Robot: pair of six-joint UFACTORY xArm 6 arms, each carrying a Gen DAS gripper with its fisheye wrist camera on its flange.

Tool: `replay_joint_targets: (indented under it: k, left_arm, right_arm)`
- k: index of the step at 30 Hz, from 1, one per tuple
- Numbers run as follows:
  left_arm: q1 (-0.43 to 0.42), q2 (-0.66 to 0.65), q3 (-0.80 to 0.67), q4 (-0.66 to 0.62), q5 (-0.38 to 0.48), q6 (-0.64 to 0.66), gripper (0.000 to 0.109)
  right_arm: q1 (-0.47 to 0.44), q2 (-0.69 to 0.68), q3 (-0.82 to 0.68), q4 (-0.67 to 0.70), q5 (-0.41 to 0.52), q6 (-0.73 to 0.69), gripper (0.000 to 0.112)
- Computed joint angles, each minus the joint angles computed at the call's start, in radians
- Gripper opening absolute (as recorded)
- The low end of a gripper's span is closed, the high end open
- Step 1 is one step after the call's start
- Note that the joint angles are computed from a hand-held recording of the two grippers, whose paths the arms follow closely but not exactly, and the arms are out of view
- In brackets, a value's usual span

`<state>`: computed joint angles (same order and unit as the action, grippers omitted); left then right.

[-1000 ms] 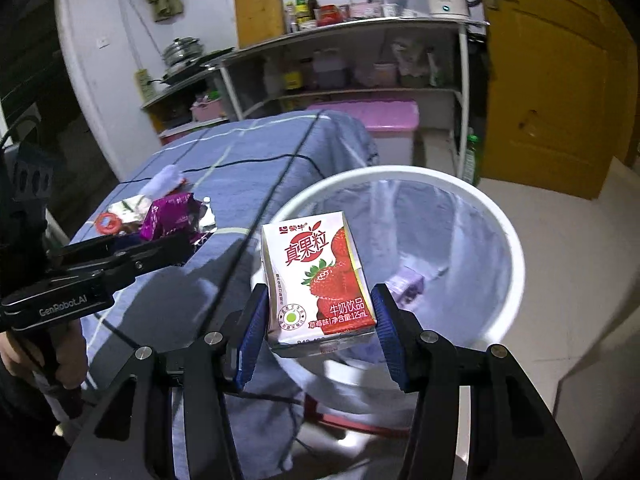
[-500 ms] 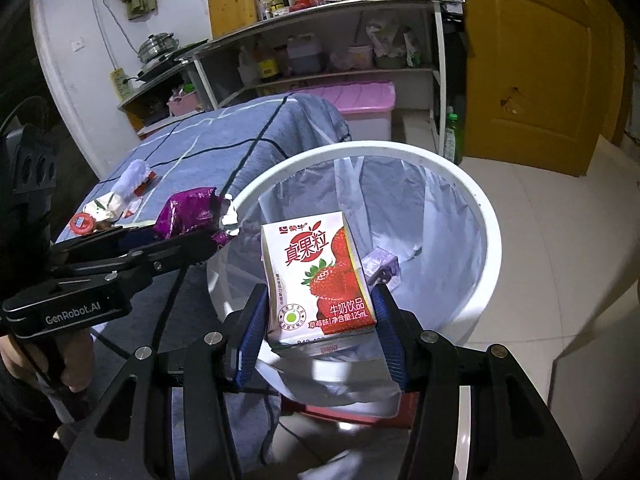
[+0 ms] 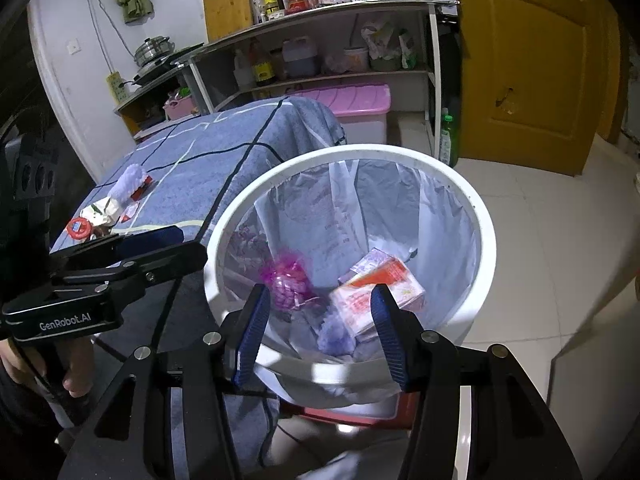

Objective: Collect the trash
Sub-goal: 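Move both open tools back over the remaining trash on the table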

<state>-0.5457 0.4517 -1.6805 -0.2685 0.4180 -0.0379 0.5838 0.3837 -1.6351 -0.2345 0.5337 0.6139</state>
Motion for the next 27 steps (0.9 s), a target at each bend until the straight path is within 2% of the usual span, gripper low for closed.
replay_joint_targets:
  k: [11,18,27]
  left_arm:
    - [0.023,-0.134,0.193,0.040,-0.090,-0.077,0.060]
    - [0.057,-0.254,0.366,0.223,-0.165,-0.251,0.060]
    - [0.123,-0.372,0.531,0.409,-0.202,-0.451,0.060]
  right_arm:
    - [0.031,-0.021,0.016,-0.033,-0.058,0.027,0.053]
    - [0.080,0.032,-0.058,0.009,-0.063,-0.042,0.053]
    - [0.146,0.165,-0.239,0.138,-0.028,-0.217,0.053]
